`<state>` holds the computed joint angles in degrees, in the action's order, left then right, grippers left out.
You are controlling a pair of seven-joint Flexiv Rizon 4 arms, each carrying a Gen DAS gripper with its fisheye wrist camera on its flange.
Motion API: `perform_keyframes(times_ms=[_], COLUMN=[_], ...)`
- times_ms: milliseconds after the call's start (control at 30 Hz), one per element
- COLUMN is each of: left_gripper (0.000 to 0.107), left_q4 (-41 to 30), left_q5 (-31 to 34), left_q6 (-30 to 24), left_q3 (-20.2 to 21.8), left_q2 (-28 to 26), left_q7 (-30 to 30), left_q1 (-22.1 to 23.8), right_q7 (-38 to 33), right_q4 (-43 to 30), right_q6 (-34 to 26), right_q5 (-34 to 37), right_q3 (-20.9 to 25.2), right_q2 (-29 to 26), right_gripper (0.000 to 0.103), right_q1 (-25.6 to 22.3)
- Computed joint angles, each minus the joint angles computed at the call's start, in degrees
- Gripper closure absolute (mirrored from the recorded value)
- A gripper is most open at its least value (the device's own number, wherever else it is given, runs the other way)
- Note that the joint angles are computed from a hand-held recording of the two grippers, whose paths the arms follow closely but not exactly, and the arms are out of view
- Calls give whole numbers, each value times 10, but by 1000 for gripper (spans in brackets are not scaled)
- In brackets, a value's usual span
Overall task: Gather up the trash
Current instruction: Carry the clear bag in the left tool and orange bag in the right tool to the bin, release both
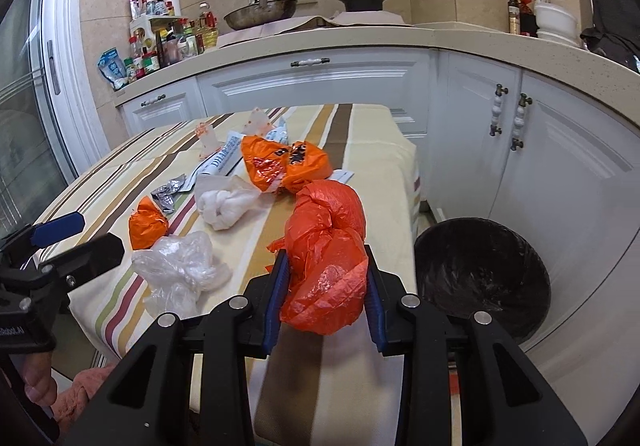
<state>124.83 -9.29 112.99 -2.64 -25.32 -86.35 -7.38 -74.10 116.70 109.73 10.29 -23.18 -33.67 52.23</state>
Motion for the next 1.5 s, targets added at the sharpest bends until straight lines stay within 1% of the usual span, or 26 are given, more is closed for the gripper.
perform_keyframes(times_ms=[67, 133, 200, 233, 267, 300, 333, 367, 400, 433, 500, 600, 667, 833, 967, 1000, 1067, 1167, 1267, 1367, 1433, 1500], left_gripper=[8, 9, 18, 28, 35, 37, 41, 46, 49, 57, 58, 60, 60, 60, 60, 60, 60, 60, 60, 60, 60, 60], left_q4=[-8, -22, -35, -39, -44, -47, -46, -44, -41, -40, -41, -38, -35, -27, -41, -50, -70, -104, -154, -203, -236, -268], left_q5=[-9, -40, -76, -89, -99, -103, -101, -90, -80, -77, -78, -74, -70, -54, -24, -19, -10, 6, 1, -7, -15, -21], left_q6=[-5, -6, -11, -16, -23, -32, -35, -33, -25, -19, -10, -6, -3, 30, 32, 31, 22, 5, -13, -56, -82, -108], left_q3=[11, 46, 77, 84, 88, 83, 73, 55, 41, 41, 53, 44, 40, 32, 0, -4, -14, -37, -27, -36, -30, -25], left_q2=[-8, -25, -44, -49, -55, -58, -59, -60, -60, -61, -64, -63, -60, -50, -45, -48, -54, -66, -92, -115, -130, -145], left_q7=[9, 25, 41, 47, 51, 53, 51, 46, 41, 40, 46, 46, 46, 51, 51, 53, 58, 59, 77, 88, 93, 98], left_q1=[-21, -68, -111, -122, -128, -125, -116, -97, -83, -83, -94, -86, -82, -75, -46, -45, -41, -30, -57, -66, -81, -94], right_q7=[0, -1, -4, -5, -6, -7, -8, -10, -11, -12, -14, -16, -18, -22, -14, -10, -1, 17, 36, 54, 64, 75], right_q4=[5, 10, 15, 17, 18, 18, 19, 20, 20, 20, 19, 17, 18, 23, 28, 29, 33, 37, 37, 35, 34, 28], right_q6=[7, 12, 16, 18, 20, 21, 23, 24, 24, 25, 25, 27, 28, 23, 14, 11, 6, 0, -9, -13, -14, -16], right_q5=[3, 7, 13, 16, 19, 21, 24, 26, 29, 31, 33, 38, 45, 70, 84, 87, 93, 93, 87, 76, 70, 63], right_q3=[5, 9, 12, 13, 15, 17, 18, 19, 18, 17, 21, 21, 13, -40, -87, -101, -131, -164, -189, -202, -208, -205], right_q2=[2, 5, 7, 8, 9, 9, 9, 9, 9, 8, 6, 3, 2, -3, -8, -9, -16, -27, -38, -47, -53, -57], right_gripper=[68, 68, 68, 68, 68, 68, 68, 68, 68, 68, 68, 68, 68, 68, 68, 68, 68, 68, 68, 68, 68, 68], right_q1=[-6, -9, -12, -12, -14, -16, -17, -18, -17, -16, -20, -21, -14, 30, 60, 67, 83, 93, 93, 83, 78, 61])
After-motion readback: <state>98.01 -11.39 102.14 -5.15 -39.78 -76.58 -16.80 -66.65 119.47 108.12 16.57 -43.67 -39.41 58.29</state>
